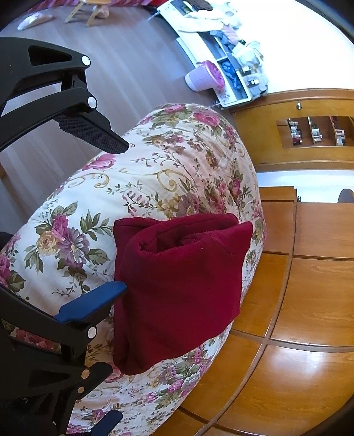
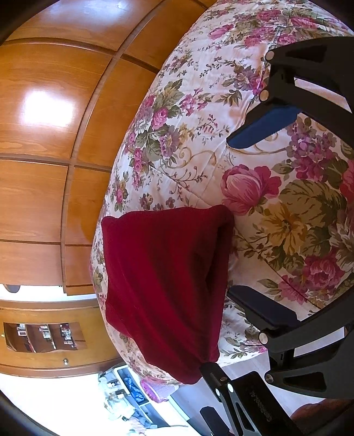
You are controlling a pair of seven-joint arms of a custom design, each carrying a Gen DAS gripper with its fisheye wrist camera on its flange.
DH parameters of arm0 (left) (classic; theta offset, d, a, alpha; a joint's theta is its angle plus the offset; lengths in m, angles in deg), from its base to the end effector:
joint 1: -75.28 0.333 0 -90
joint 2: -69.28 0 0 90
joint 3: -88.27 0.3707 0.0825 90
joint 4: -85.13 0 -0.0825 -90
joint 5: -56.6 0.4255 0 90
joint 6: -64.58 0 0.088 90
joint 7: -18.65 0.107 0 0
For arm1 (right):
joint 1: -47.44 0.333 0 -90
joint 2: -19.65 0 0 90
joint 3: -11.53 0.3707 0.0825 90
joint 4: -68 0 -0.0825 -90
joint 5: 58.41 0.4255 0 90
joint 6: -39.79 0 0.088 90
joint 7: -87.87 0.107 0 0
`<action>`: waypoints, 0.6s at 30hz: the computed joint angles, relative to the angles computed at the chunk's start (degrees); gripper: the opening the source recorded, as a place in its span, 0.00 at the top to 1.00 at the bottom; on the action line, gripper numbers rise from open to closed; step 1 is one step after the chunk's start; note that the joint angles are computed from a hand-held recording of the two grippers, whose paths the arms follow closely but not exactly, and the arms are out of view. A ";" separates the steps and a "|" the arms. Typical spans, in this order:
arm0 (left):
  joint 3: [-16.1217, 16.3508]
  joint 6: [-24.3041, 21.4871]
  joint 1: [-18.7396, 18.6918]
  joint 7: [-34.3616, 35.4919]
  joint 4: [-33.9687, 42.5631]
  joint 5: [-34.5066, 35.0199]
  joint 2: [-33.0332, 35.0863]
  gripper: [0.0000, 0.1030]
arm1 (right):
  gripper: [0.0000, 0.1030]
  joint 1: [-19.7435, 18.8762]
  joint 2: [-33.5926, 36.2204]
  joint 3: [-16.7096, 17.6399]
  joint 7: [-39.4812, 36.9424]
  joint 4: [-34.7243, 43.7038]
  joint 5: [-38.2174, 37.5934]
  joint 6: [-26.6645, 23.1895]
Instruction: Fold small clothes
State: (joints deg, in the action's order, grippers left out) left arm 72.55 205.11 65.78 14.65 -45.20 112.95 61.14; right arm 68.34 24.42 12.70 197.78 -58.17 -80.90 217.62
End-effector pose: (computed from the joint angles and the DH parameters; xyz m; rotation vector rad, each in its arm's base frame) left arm 0.4970 -0.2385 0.4780 -2.0748 1.2272 -0.5790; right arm 0.5650 0.2634 0.4654 -2.0210 1.3068 -0.6173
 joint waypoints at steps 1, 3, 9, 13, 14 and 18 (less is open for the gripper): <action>-0.07 -0.08 0.00 -0.19 -0.01 0.37 -0.07 0.09 | 0.03 0.02 0.01 -0.01 0.03 0.03 -0.01 -0.04; -0.19 -0.44 -0.07 -0.37 0.02 0.65 -0.17 0.09 | 0.03 -0.14 0.02 0.21 -0.54 0.02 0.48 -0.02; -0.16 -0.15 -0.04 -0.57 -0.12 0.76 -0.44 0.09 | 0.03 0.09 -0.25 0.04 -0.15 -0.13 0.08 0.02; -0.23 -0.10 0.01 -0.65 -0.17 0.67 -0.69 0.09 | 0.03 0.02 -0.48 0.14 0.11 -0.31 -0.09 0.18; -0.25 -0.12 0.01 -0.57 -0.17 0.65 -0.75 0.09 | 0.03 -0.08 -0.57 0.29 -0.07 -0.41 0.14 0.24; -0.41 -0.16 0.04 -0.68 -0.16 0.84 -0.92 0.09 | 0.03 -0.34 -0.71 0.72 -0.83 -0.54 0.93 -0.02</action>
State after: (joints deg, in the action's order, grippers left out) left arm 72.14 204.96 65.82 13.97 -45.36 113.80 60.23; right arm 68.00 23.71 13.42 196.96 -58.71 -79.98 217.60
